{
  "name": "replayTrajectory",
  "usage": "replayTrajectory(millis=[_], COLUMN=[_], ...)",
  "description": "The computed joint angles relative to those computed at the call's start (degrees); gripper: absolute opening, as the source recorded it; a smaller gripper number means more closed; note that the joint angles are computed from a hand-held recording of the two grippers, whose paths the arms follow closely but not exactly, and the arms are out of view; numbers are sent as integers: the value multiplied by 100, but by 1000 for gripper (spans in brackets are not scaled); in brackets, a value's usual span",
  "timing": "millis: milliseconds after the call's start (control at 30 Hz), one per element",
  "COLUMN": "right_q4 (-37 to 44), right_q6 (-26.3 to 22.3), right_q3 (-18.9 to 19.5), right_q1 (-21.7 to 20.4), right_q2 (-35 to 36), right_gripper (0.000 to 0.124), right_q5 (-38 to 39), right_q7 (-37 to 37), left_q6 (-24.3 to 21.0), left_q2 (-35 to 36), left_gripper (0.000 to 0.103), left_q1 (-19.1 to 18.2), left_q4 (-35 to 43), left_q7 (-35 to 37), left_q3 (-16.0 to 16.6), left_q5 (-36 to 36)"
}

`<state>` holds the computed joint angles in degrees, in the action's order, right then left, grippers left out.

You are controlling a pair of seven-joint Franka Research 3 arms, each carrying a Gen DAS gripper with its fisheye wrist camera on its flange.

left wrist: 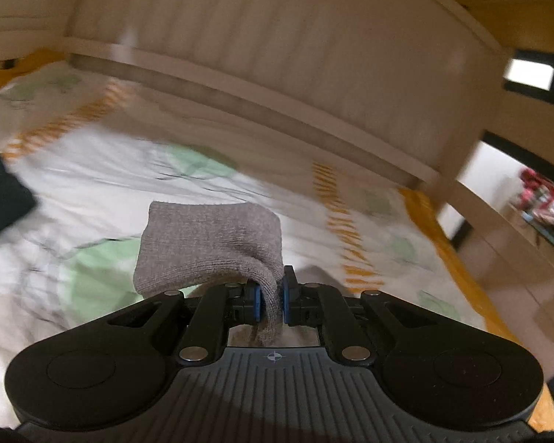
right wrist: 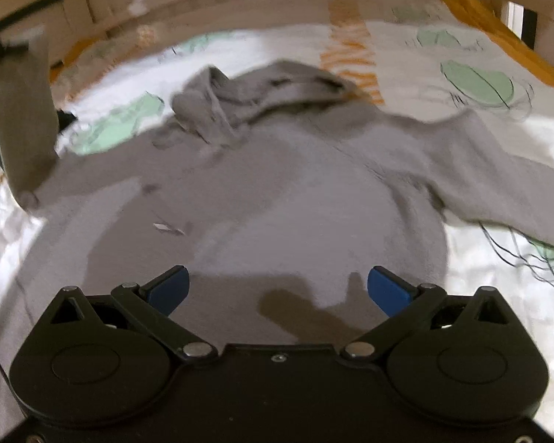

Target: Fold large clothes

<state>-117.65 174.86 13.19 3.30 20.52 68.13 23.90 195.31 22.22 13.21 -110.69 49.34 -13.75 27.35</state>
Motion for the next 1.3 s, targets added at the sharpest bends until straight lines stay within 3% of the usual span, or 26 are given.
replayTrajectory(millis=[67, 167, 300, 500, 667, 700, 800, 833, 867, 900, 1033, 1200, 1300], right_q4=[37, 116, 159, 220, 272, 279, 319, 338, 358, 379, 476, 484, 489], right_q6=[-35, -173, -220, -464, -465, -454, -416, -382, -345, -304, -214, -192, -171], right_q3=[-30, 34, -196, -541, -574, -571, -574, -576, -569, -562, -550, -595, -472], right_q1=[-58, -234, -120, -36, -76, -84, -107, -106, -117, -127, -177, -152, -230], right_q2=[-31, -144, -260, -285, -266, -265, -230, -208, -188, -168, -93, -13, 0], right_gripper=[102, 102, 102, 102, 102, 102, 102, 102, 102, 102, 103, 103, 103], right_q5=[38, 574, 951, 795, 804, 830, 913, 932, 978, 1028, 1264, 977, 1068], right_q7=[76, -264, -453, 21, 154, 151, 130, 143, 127, 112, 80, 407, 231], left_q6=[-45, -194, -481, -766, -877, -946, -1036, -971, -891, -775, -55, 434, 417], left_q2=[256, 657, 1177, 1715, 1985, 2078, 2339, 2388, 2380, 2342, 1827, 1141, 941], left_gripper=[9, 9, 9, 10, 12, 18, 53, 68, 75, 82, 86, 89, 89], left_q1=[123, -88, -368, -932, -1427, -1312, -810, -696, -615, -619, -1102, -2007, -2005], left_q4=[225, 647, 1122, 1485, 1688, 1740, 1802, 1765, 1683, 1613, 1008, 32, -400], left_q7=[-24, 78, 335, 744, 968, 1069, 1506, 1633, 1730, 1795, 1679, 1747, 1729], left_q3=[-343, -534, -776, -669, -349, -547, -1282, -1435, -1521, -1493, -698, 760, 1032], left_q5=[167, 192, 72, -338, -615, -626, -650, -654, -644, -624, -578, -850, -1059])
